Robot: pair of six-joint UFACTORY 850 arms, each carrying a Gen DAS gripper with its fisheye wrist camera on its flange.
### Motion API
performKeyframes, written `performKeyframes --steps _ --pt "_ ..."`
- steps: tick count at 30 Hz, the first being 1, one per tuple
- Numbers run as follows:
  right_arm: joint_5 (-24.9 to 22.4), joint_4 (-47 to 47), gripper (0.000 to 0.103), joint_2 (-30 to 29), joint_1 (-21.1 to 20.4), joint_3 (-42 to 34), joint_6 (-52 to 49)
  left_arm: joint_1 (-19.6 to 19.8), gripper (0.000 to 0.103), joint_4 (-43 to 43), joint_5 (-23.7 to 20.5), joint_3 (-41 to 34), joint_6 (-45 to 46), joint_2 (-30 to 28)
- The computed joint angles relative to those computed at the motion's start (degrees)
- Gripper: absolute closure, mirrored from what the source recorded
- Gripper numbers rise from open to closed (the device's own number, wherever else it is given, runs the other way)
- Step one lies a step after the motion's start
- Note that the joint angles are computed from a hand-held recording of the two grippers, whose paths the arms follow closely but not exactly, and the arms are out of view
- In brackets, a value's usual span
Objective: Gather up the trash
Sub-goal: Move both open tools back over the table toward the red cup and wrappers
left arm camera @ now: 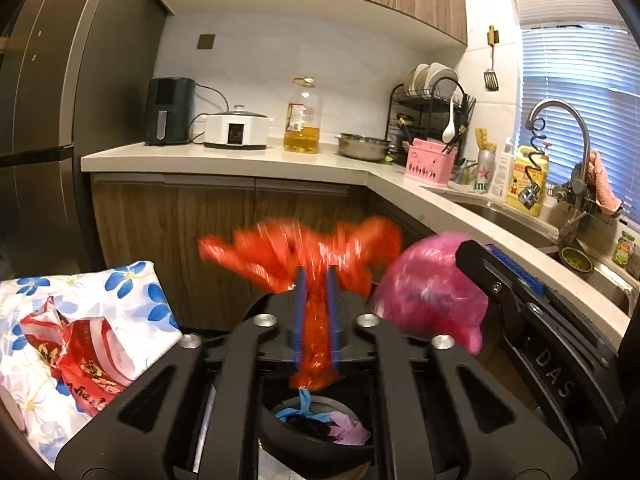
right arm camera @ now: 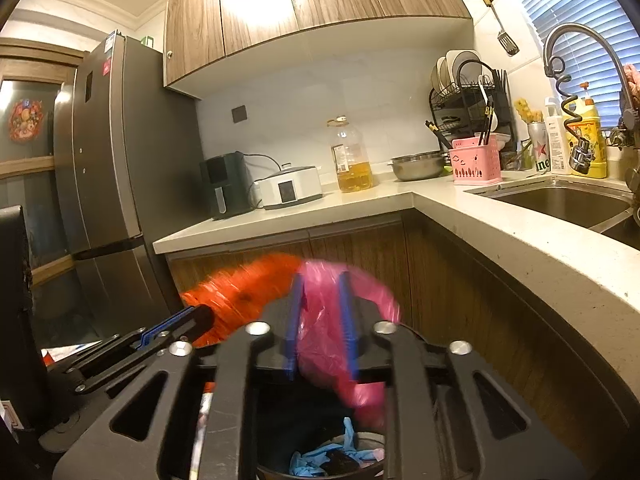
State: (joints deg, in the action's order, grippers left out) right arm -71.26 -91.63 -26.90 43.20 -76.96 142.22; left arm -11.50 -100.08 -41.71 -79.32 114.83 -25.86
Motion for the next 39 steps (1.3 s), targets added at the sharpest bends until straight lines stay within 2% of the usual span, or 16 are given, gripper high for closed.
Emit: performKeyframes --steps 1,2,3,7,10,16,21,26,39 --pt "-0.06 0.21 0.076 0.01 -0.02 0.07 0.05 0.06 0.076 0.2 -0.21 -0.25 -0.46 -0.28" --pt "-0.19 0.51 0.076 0.05 -0.02 0.16 0.12 0.24 0.059 0.62 -0.74 -0.61 -1.51 -0.69" --pt "-0.24 0.74 0.076 0.15 -0.01 0.32 0.3 0.46 0.05 0.94 -1.32 -0.88 -2.38 -0.99" --pt "-0.92 1.71 0.063 0.47 0.36 0.84 0.62 0.94 0.034 -0.8 -0.41 -0.45 -1.47 -0.82" --pt "-1.38 2.32 0.055 0.45 0.78 0.82 0.65 1.74 0.028 -0.56 0.01 -0.19 -2.58 -0.56" --pt "-1.79 3.02 0.04 0.34 2.03 0.74 1.07 3.46 0.02 -1.65 2.17 2.48 -1.34 1.58" --pt "-1.36 3.24 0.032 -0.14 3.47 0.2 1.31 5.47 0.013 -5.1 2.93 6.07 2.37 4.21" --pt "-1.41 3.64 0.031 -1.18 5.13 -0.96 1.34 8.2 0.007 -7.82 3.32 9.53 4.8 6.59" --pt "1.4 3.09 0.031 -5.59 8.11 -6.48 -0.04 17.48 0.007 -16.58 2.27 16.47 14.56 10.36"
